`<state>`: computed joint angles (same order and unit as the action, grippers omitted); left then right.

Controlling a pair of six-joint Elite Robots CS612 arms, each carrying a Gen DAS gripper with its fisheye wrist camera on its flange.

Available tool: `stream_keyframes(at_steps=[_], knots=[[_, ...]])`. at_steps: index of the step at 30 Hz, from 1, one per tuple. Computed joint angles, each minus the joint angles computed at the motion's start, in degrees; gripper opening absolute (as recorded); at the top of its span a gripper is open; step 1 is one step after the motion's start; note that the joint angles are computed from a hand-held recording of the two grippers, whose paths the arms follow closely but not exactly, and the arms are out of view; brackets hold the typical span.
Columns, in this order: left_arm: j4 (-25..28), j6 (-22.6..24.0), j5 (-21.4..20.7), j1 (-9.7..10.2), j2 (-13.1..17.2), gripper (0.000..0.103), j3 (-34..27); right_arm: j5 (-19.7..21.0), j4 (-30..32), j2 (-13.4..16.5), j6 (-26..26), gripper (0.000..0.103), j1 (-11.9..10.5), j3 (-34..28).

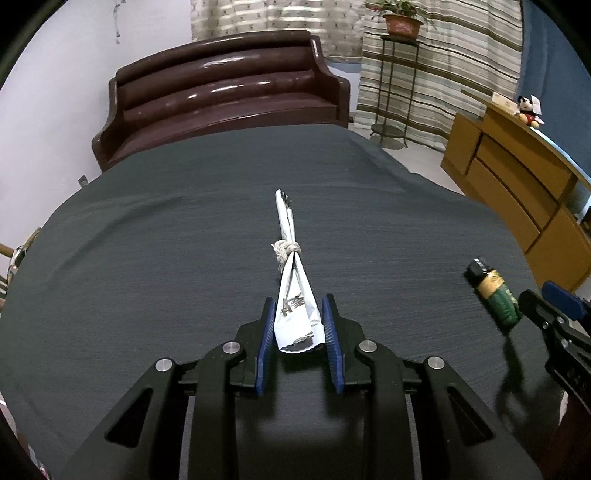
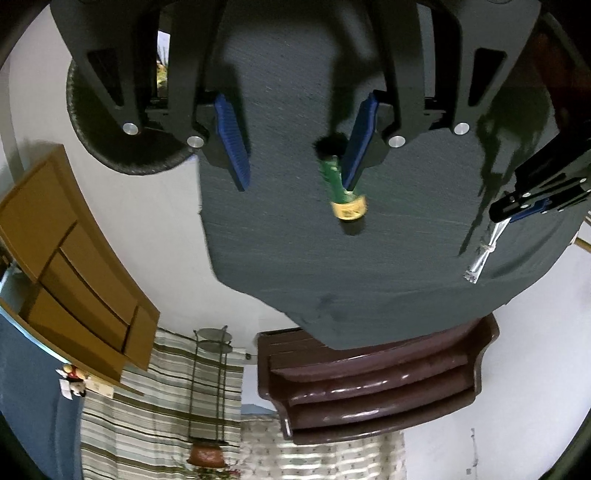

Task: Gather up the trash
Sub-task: 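Grasp the green spray bottle with the right gripper while the left gripper holds the wrapper, then carry the white wrapper and green bottle over the black bin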

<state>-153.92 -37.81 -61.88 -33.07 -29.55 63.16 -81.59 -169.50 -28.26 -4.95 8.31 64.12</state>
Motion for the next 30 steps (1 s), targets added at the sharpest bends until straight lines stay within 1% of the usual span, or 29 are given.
stream_keyframes(at_steps=[6, 14, 16, 18, 19, 20, 24, 30], knots=[[-0.54, -1.32, 0.43, 0.65, -0.98, 0.026, 2.14, -0.74, 3.58, 1.7, -1.26, 0.05, 1.21, -3.77], [-1.01, -1.49, 0.6, 1.09, -1.81, 0.026, 4.04, -2.13, 6.94, 2.81, -2.39, 0.049, 2.02, -6.48], [-1.27, -1.39, 0.43, 1.1, -1.99, 0.026, 4.47, -2.08, 7.68, 2.82, -2.67, 0.047, 2.07, -6.64], [-1.36, -1.35, 0.22, 1.09, -2.03, 0.026, 4.63, -2.41, 8.48, 2.95, -3.26, 0.033, 2.2, -7.01], [-1.34, -1.39, 0.08, 1.09, -2.0, 0.026, 4.61, -2.55, 9.11, 2.99, -3.71, 0.029, 2.29, -7.16], [-1.28, -1.42, -0.1, 1.14, -1.96, 0.026, 4.57, -2.61, 9.5, 3.03, -3.88, 0.024, 2.32, -7.28], [-0.97, -0.92, -0.63, 1.19, -1.79, 0.026, 4.26, -2.8, 10.18, 2.96, -4.84, 0.023, 2.45, -7.31], [-1.95, -0.21, -1.13, 1.08, -1.8, 0.026, 4.87, -2.84, 8.57, 2.37, -4.52, 0.023, 2.4, -5.71]])
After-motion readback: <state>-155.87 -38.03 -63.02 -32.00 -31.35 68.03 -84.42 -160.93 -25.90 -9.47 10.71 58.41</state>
